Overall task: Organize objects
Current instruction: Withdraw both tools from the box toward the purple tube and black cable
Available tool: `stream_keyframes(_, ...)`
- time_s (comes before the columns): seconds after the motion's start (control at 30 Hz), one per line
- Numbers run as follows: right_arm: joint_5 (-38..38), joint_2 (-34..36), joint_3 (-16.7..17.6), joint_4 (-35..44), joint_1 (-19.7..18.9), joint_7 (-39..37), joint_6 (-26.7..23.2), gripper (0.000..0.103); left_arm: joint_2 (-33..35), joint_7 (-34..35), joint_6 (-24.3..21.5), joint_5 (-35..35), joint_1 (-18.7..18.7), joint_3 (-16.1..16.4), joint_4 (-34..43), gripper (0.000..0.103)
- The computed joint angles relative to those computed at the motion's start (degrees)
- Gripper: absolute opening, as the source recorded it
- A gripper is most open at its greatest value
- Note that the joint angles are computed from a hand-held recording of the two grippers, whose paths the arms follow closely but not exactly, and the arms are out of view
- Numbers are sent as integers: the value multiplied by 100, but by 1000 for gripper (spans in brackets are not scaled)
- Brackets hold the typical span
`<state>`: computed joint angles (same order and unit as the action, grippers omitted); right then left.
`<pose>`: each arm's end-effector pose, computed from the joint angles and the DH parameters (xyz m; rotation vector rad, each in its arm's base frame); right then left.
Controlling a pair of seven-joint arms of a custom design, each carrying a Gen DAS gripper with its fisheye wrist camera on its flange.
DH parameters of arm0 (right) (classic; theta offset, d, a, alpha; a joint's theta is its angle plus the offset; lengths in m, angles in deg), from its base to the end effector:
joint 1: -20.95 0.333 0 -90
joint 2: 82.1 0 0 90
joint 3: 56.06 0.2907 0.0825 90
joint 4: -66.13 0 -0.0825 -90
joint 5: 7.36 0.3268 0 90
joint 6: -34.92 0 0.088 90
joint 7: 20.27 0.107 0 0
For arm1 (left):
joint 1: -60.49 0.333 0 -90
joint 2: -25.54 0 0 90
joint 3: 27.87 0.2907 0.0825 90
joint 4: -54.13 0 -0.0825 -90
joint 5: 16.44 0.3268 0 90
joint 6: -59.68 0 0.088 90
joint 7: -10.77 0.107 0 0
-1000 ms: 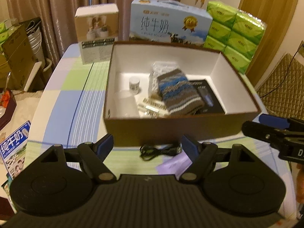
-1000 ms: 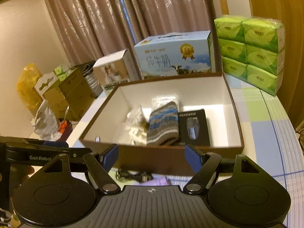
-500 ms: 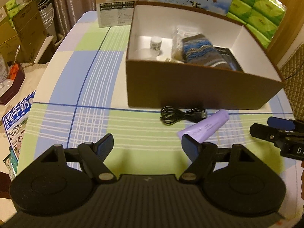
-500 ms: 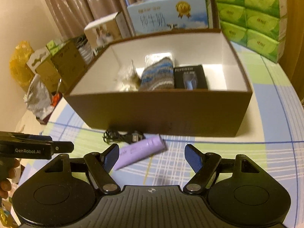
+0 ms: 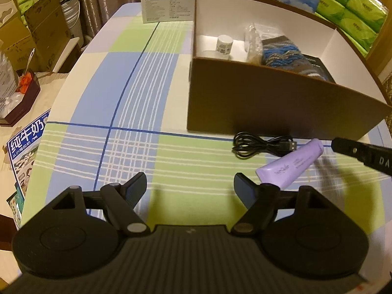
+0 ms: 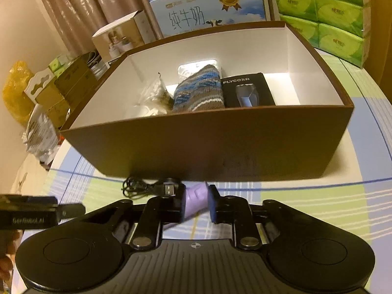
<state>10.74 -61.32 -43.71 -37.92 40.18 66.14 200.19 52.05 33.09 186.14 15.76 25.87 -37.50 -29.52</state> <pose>0.5540 0.3003 0.4331 -1.9346 1.4338 -0.1801 0.4950 -0.4289 0.4500 -2.0873 1.7667 -0.5067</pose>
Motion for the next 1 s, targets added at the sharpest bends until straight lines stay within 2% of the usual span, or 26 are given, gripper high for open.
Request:
stream_keyframes(0.17, -213, 285, -19, 329, 85, -93, -19, 3, -81, -47, 44, -38, 64, 6, -164, 75)
stream_keyframes(0.23, -287, 423, 15, 469, 94, -215, -11, 2, -108, -61, 43, -45, 85, 1, -203, 75)
stream_keyframes(0.33, -590, 669, -155, 751, 277, -114, -64, 2, -156, -89, 55, -48, 116, -9, -285, 75)
stream_keyframes(0.47, -797, 860, -199, 971, 308, -104, -344, 2, -223, -169, 98, -61, 149, -30, -416, 75)
stream_keyframes(0.57, -888, 815, -285, 970, 328, 13, -813, 1, -287, -240, 125, -83, 177, -50, -534, 75)
stream_keyframes(0.63, -737, 684, -213, 780, 209, 10, -1076, 2, -327, -298, 140, -79, 188, -58, -603, 75)
stream_keyframes(0.73, -137, 259, 102, 92, -145, -455, -903, 2, -375, -346, 182, -92, 217, -83, -702, 75)
stream_keyframes(0.9, 286, -254, 17, -541, -169, -606, -778, 2, -359, -329, 175, -111, 222, -117, -711, 75)
stream_keyframes(1.0, 720, -396, 152, -673, -264, -1004, -609, 2, -312, -293, 146, -106, 194, -123, -645, 75)
